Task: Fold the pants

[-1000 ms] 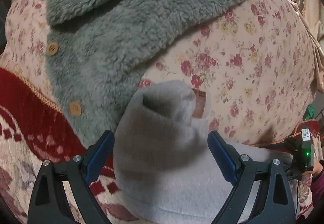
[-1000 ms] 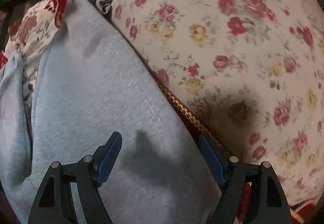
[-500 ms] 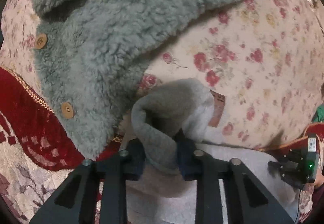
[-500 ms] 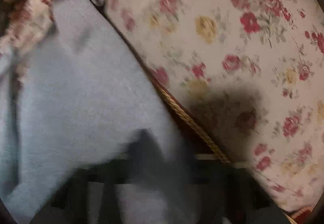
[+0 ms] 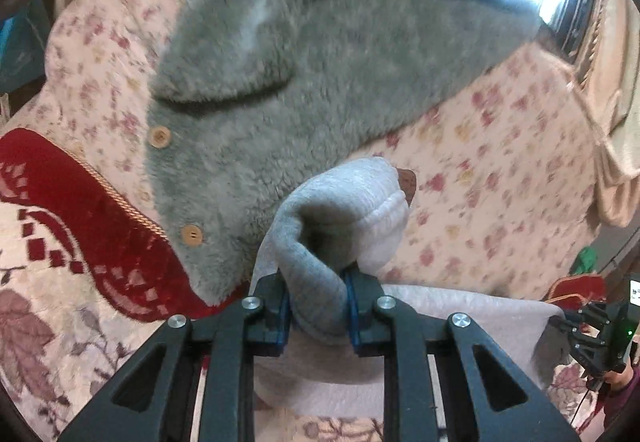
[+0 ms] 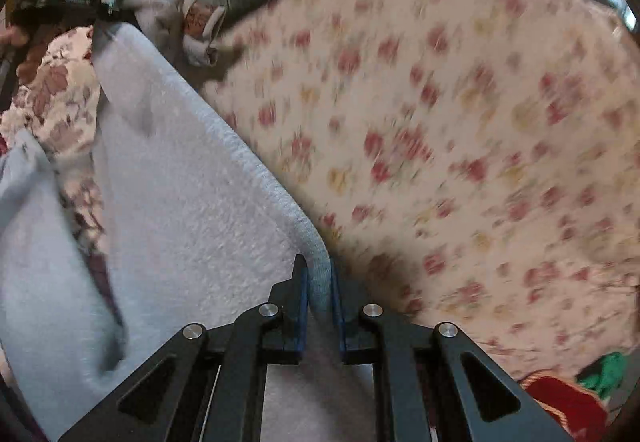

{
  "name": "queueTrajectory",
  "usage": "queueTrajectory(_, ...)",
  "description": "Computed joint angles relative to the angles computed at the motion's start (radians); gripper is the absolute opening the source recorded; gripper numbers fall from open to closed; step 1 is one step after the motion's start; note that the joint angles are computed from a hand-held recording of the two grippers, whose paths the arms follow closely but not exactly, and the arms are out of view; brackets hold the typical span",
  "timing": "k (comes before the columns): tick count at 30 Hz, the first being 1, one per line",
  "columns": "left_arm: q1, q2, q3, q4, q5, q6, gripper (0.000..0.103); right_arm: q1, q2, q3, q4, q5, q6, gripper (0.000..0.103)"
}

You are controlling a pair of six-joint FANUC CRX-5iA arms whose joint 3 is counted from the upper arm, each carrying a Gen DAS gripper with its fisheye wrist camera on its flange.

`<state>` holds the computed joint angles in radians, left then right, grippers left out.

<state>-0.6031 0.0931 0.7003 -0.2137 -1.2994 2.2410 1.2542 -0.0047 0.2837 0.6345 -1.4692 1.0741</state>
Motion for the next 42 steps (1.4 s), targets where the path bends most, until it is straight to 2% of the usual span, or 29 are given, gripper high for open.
queueTrajectory(3,-0.024,-0.078,-0.07,-0.013,0.026,0.026,0.021,0.07,-0.012,0.035,0.05,-0.062,-0.011,0.01)
queueTrajectory(7,-0.066,-0.236,-0.25,-0.032,0.078,0.099,0.021,0.213,-0.039,0.053,0.095,-0.142,-0.07,0.01)
queueTrajectory(10,-0.116,-0.371,-0.415,-0.057,0.108,0.198,0.022,0.344,-0.073,0.026,0.095,-0.197,-0.135,0.01)
queueTrajectory(13,-0.253,-0.469,-0.523,-0.184,0.059,0.332,0.022,0.47,-0.098,-0.023,0.071,-0.229,-0.216,0.01)
queueTrajectory(14,-0.328,-0.492,-0.549,-0.248,0.014,0.392,0.022,0.509,-0.11,-0.048,0.051,-0.229,-0.256,0.01)
queueTrajectory(16,-0.421,-0.512,-0.58,-0.311,-0.051,0.46,0.023,0.565,-0.134,-0.098,-0.004,-0.206,-0.331,0.01)
queueTrajectory(19,-0.501,-0.561,-0.663,-0.339,-0.079,0.573,0.025,0.607,-0.163,-0.193,-0.092,-0.154,-0.441,0.01)
queueTrajectory(23,-0.573,-0.594,-0.725,-0.378,-0.139,0.685,0.027,0.604,-0.188,-0.304,-0.187,-0.098,-0.562,0.011)
queueTrajectory(24,-0.589,-0.609,-0.744,-0.386,-0.146,0.715,0.031,0.604,-0.191,-0.325,-0.206,-0.088,-0.57,0.011)
queueTrajectory(26,-0.621,-0.621,-0.757,-0.401,-0.179,0.762,0.05,0.618,-0.193,-0.354,-0.194,-0.084,-0.588,0.013)
queueTrajectory(28,-0.703,-0.632,-0.758,-0.466,-0.221,0.824,0.057,0.616,-0.213,-0.375,-0.185,-0.064,-0.615,0.016)
queueTrajectory(29,-0.738,-0.633,-0.754,-0.495,-0.241,0.85,0.068,0.613,-0.216,-0.368,-0.192,-0.068,-0.613,0.016)
queueTrajectory(31,-0.815,-0.631,-0.738,-0.565,-0.297,0.903,0.081,0.599,-0.221,-0.333,-0.236,-0.073,-0.616,0.022)
queueTrajectory(32,-0.855,-0.632,-0.732,-0.606,-0.323,0.933,0.082,0.599,-0.226,-0.321,-0.248,-0.065,-0.631,0.032)
queueTrajectory(33,-0.863,-0.633,-0.728,-0.618,-0.33,0.938,0.082,0.601,-0.237,-0.324,-0.248,-0.047,-0.65,0.047)
queueTrajectory(35,-0.852,-0.639,-0.727,-0.619,-0.328,0.934,0.082,0.616,-0.262,-0.345,-0.228,-0.008,-0.698,0.066)
queueTrajectory(36,-0.833,-0.645,-0.733,-0.609,-0.31,0.93,0.082,0.622,-0.272,-0.356,-0.218,0.007,-0.719,0.067)
queueTrajectory(38,-0.738,-0.666,-0.762,-0.536,-0.227,0.892,0.084,0.636,-0.281,-0.366,-0.206,0.011,-0.765,0.067)
queueTrajectory(40,-0.676,-0.662,-0.771,-0.486,-0.199,0.863,0.084,0.646,-0.313,-0.396,-0.208,0.042,-0.828,0.067)
queueTrajectory(42,-0.653,-0.655,-0.779,-0.466,-0.184,0.864,0.084,0.656,-0.357,-0.432,-0.217,0.088,-0.906,0.067)
